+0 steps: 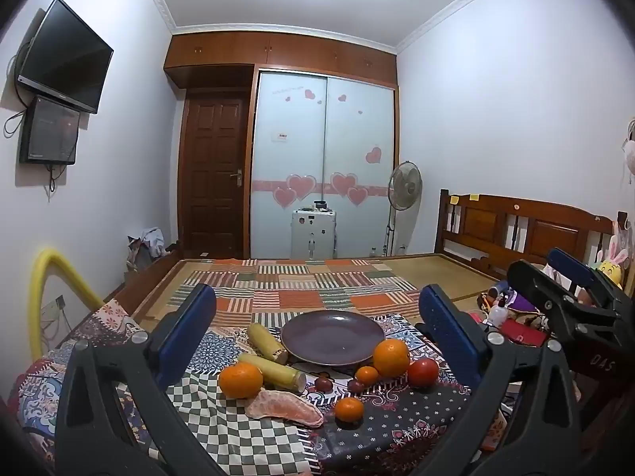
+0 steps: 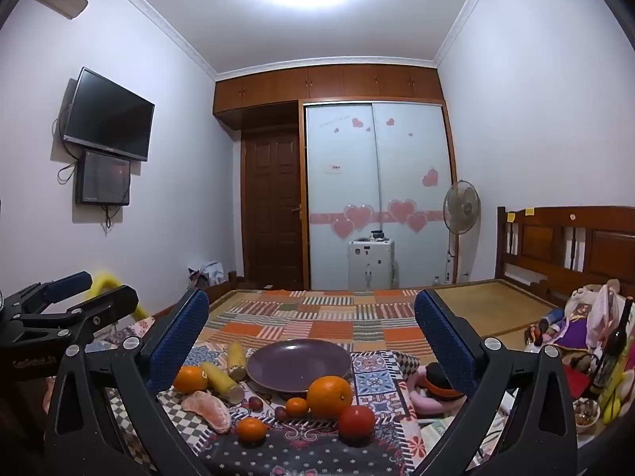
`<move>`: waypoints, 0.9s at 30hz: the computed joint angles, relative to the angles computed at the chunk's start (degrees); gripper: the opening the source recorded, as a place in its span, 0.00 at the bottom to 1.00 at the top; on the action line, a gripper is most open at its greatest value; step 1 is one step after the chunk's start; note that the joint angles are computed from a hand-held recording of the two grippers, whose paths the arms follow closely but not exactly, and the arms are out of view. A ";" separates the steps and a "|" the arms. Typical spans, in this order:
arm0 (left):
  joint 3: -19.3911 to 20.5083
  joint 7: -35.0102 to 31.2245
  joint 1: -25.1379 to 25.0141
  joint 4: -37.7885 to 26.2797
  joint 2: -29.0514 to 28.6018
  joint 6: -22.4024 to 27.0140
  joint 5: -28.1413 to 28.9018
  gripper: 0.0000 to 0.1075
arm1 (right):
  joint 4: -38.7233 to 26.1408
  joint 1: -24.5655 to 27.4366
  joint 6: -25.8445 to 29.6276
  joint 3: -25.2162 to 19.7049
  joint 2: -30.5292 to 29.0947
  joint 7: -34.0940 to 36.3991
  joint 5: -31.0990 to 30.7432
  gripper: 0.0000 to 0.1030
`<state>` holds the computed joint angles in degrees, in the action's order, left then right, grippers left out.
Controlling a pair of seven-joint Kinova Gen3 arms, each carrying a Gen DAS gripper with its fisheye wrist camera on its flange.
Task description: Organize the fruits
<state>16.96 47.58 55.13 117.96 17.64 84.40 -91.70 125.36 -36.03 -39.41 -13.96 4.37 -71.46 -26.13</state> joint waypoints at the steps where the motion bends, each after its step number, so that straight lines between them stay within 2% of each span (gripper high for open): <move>1: -0.01 -0.04 -0.02 -0.05 0.04 -0.01 -0.01 0.96 | -0.25 -0.07 0.22 0.03 0.16 0.45 -0.33 1.00; 10: -0.46 -0.48 -1.31 -0.40 0.12 -1.56 -1.27 0.96 | -0.37 -0.39 0.75 -0.10 -0.44 0.66 -0.91 1.00; 13: -0.32 1.31 -0.95 1.10 -0.08 -0.48 -0.86 0.96 | -0.05 0.32 0.72 -0.73 -0.74 0.02 -0.30 1.00; 27: 0.07 0.93 -0.17 0.93 0.14 0.63 -0.99 0.96 | -0.47 -0.47 -0.04 0.20 0.83 -0.72 0.70 1.00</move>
